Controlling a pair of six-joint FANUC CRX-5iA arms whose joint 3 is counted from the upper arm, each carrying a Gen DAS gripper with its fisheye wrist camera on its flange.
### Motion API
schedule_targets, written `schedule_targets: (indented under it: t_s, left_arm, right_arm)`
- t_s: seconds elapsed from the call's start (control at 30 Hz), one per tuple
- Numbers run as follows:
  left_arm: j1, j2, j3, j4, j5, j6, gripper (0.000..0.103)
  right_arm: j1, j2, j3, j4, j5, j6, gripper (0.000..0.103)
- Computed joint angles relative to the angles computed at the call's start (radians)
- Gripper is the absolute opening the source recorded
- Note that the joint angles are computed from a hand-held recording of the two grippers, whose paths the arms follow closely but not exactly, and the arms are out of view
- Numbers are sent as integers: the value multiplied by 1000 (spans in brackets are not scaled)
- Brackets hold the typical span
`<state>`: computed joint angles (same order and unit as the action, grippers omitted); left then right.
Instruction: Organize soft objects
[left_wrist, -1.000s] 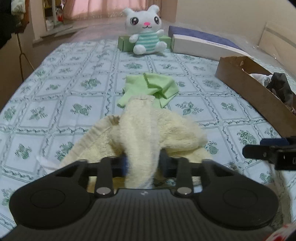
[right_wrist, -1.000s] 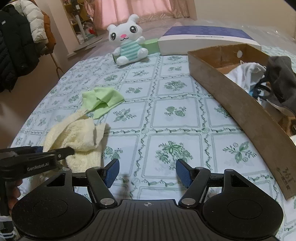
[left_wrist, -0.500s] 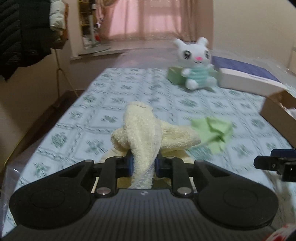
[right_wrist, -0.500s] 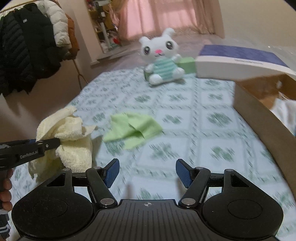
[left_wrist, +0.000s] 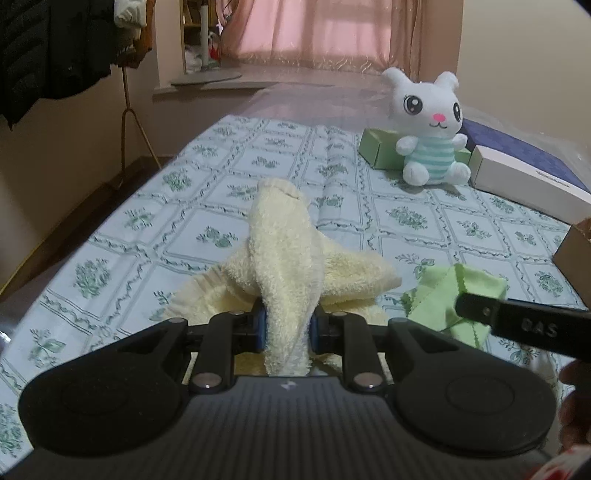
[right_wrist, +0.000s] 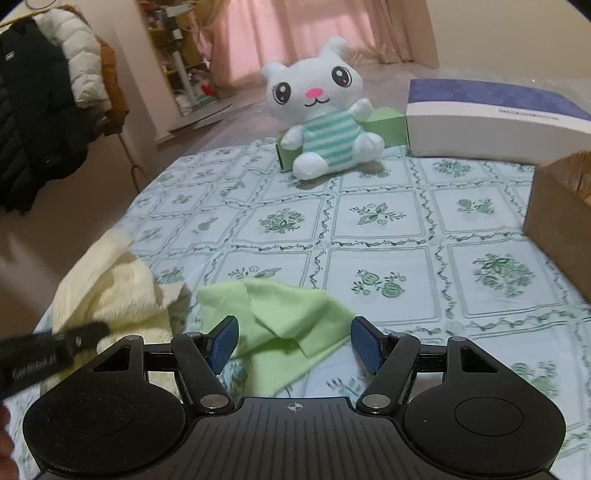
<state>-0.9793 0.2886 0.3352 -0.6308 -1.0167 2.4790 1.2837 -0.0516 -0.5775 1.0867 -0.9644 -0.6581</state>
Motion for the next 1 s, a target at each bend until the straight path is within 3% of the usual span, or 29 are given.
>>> schedule_targets:
  t_s: [0.13, 0.2, 0.27, 0.37, 0.63, 1.0]
  left_arm:
    - [3, 12, 4, 8, 4, -12, 20]
    - [4, 13, 5, 11, 5, -12, 20]
    - [7, 13, 5, 17, 6, -13, 20]
    - [5, 15, 8, 19, 0, -18, 20]
    - [-25, -21, -6, 25, -13, -29, 20]
    - [-136, -118, -77, 133, 20, -71, 20]
  right_arm:
    - [-18, 41, 8, 52, 5, -6, 67]
    - [-20, 54, 6, 84, 4, -4, 54]
    - [-21, 63, 13, 86, 5, 36, 27]
    - [-22, 61, 7, 100, 18, 72, 5]
    - [79, -22, -43, 123, -75, 85, 3]
    - [479, -219, -66, -75, -449, 36, 3]
